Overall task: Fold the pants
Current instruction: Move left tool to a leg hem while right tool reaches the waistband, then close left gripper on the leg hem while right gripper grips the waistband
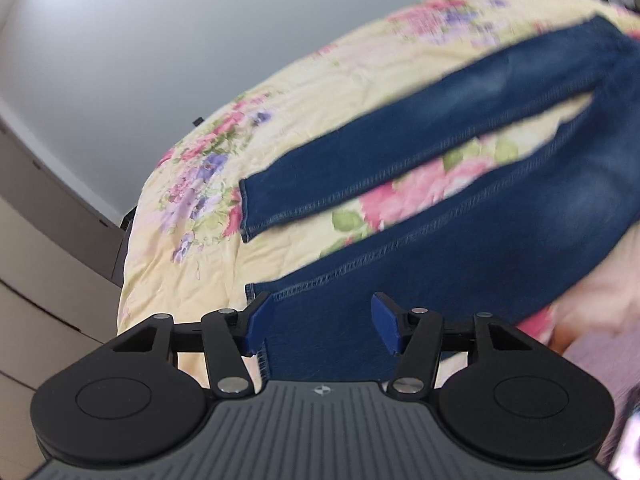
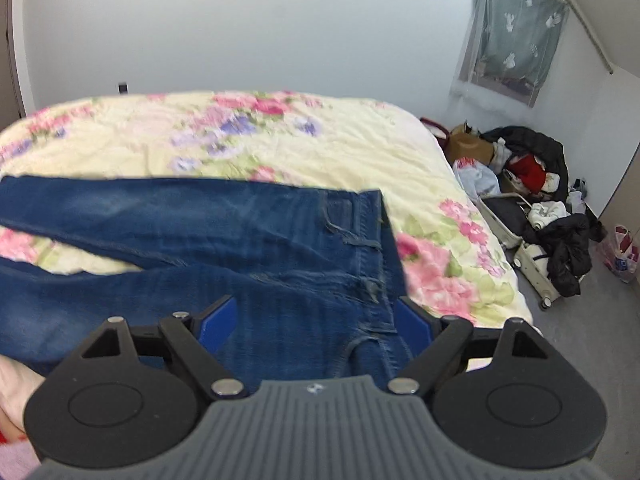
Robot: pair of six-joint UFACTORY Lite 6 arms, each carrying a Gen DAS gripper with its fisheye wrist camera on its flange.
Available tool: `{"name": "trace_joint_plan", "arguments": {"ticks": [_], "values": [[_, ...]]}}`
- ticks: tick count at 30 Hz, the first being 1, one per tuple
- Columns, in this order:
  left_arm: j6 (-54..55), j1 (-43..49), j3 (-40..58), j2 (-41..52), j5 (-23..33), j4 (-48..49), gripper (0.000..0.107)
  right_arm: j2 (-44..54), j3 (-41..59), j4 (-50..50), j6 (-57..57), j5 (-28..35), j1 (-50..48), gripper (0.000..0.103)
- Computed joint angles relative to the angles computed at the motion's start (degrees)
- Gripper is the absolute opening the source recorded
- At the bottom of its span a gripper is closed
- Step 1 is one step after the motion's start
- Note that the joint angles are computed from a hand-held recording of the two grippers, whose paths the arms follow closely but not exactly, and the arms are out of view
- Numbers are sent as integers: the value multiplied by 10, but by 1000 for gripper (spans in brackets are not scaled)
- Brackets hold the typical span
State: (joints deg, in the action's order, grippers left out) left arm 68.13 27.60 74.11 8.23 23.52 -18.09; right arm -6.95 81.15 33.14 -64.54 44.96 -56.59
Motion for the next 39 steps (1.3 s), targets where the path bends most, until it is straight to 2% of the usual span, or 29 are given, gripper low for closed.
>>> {"name": "trace_joint_plan", "arguments": {"ticks": [1, 2, 4, 5, 8, 13, 20, 24, 26, 31, 33, 34, 35, 36, 37, 39], "values": [[5, 2, 6, 17, 1, 12, 66, 19, 5, -12, -17, -16, -3, 73], [11, 3, 8, 33, -7, 30, 65, 37, 4, -27, -32, -36, -7, 59], [30, 1, -5, 56, -48, 80, 65, 72, 3, -59, -42, -65, -17, 44], [12, -2, -8, 70, -64, 127, 65, 88, 3, -72, -44, -76, -22, 38], [-47, -6, 9, 127, -66, 248, 65, 129, 4, -102, -44, -91, -36, 30], [-133, -16, 7, 188, -78, 400, 65, 154, -45, -130, -41, -158, -30, 26], [-335, -34, -14, 229, -106, 662, 68, 181, -60, -147, -12, -191, -16, 26], [-424, -43, -7, 249, -112, 754, 69, 193, -53, -185, 28, -204, 1, 26], [-436, -44, -3, 255, -112, 767, 68, 199, -49, -207, 50, -204, 8, 26], [-414, -48, -1, 254, -110, 726, 46, 201, -53, -254, 60, -200, 22, 26], [-478, -51, -9, 252, -115, 795, 33, 198, -58, -259, 55, -203, 23, 26], [-501, -52, -14, 250, -116, 819, 31, 195, -61, -262, 53, -205, 24, 26], [-524, -54, -18, 248, -117, 839, 24, 191, -66, -267, 47, -207, 24, 26], [-553, -56, -24, 244, -117, 863, 12, 187, -72, -277, 43, -214, 26, 26], [-580, -57, -29, 238, -118, 884, 9, 181, -81, -284, 35, -222, 27, 26], [-574, -59, -27, 228, -119, 854, 5, 167, -97, -280, 6, -234, 26, 26]]}}
